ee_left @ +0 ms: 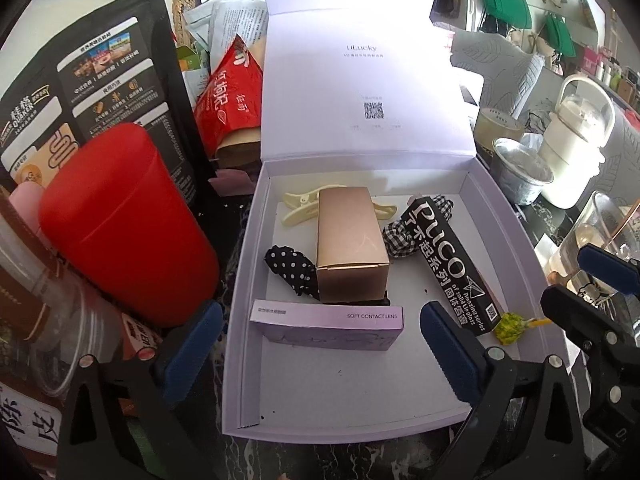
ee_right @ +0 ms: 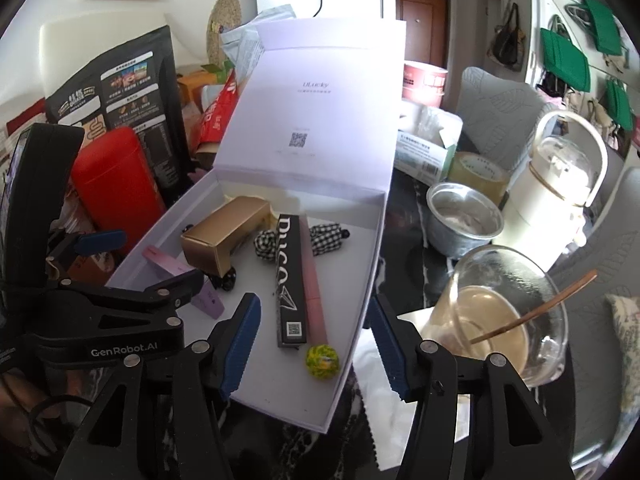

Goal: Organize rigid objects
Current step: 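Lower both held items into the white box and open both grippers, then withdraw both grippers up and back away from the white box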

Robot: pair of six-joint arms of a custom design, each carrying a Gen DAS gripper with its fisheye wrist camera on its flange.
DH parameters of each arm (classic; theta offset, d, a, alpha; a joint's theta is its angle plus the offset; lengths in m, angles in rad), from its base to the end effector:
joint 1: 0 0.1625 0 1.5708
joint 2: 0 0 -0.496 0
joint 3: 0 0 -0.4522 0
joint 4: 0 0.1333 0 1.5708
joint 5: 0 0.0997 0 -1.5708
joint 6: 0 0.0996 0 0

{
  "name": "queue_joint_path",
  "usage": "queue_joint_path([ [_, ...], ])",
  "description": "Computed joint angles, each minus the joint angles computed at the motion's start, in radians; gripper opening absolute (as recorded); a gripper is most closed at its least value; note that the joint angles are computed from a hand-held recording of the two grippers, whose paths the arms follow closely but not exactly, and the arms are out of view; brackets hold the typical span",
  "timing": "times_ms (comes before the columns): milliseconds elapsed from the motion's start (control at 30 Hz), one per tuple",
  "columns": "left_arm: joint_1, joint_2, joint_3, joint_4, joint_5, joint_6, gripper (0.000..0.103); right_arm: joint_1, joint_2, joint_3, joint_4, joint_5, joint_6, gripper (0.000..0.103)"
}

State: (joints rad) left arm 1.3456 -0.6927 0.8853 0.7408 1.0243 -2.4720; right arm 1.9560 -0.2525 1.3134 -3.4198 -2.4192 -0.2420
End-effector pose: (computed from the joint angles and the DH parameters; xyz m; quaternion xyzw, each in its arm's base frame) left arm 0.0026 -0.8173 0.2650 0.3194 0.8610 -0.2378 0.3165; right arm 0.3616 -0.7360 -0.0840 0.1093 -0.8492 0.3762 0.3540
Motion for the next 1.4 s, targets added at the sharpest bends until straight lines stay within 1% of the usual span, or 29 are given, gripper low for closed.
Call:
queue_joint_path([
  [267, -0.018, -0.057, 0.050, -0.039, 0.019, -0.003, 0.101, 0.021, -0.014, 0.011, -0.015, -0.028, -0.009, 0.057],
  [400, -0.035, -0.108, 0.097, -0.073, 0.036, 0.005, 0.101, 0.041, -0.019, 0.013, -0.044, -0.044, -0.034, 0.057],
  [533, -0.051, -0.152, 0.134, -0.087, 0.033, -0.004, 0.101, 0.063, -0.029, 0.023, -0.069, -0.054, -0.040, 0.057],
  [600, -0.056, -0.170, 0.148, -0.083, 0.038, -0.014, 0.101, 0.074, -0.034, 0.031, -0.081, -0.061, -0.040, 0.061],
  [733, -0.066, -0.232, 0.215, -0.125, 0.029, -0.013, 0.101, 0.099, -0.044, 0.054, -0.110, -0.074, -0.045, 0.064],
  [800, -0.072, -0.259, 0.244, -0.132, 0.023, -0.014, 0.101, 0.112, -0.048, 0.066, -0.120, -0.082, -0.047, 0.068],
  [933, -0.078, -0.310, 0.300, -0.151, 0.028, -0.006, 0.101, 0.133, -0.052, 0.085, -0.153, -0.087, -0.063, 0.070],
  [1000, -0.083, -0.336, 0.331, -0.169, 0.022, 0.001, 0.101, 0.144, -0.051, 0.091, -0.168, -0.096, -0.066, 0.073],
  [1133, -0.087, -0.389, 0.390, -0.201, 0.022, 0.012, 0.101, 0.164, -0.052, 0.106, -0.174, -0.121, -0.055, 0.074],
  [1167, -0.088, -0.400, 0.403, -0.209, 0.023, 0.015, 0.101, 0.168, -0.053, 0.112, -0.174, -0.126, -0.050, 0.075],
  [1400, -0.090, -0.474, 0.498, -0.246, 0.024, 0.033, 0.101, 0.192, -0.058, 0.161, -0.179, -0.148, 0.004, 0.077],
])
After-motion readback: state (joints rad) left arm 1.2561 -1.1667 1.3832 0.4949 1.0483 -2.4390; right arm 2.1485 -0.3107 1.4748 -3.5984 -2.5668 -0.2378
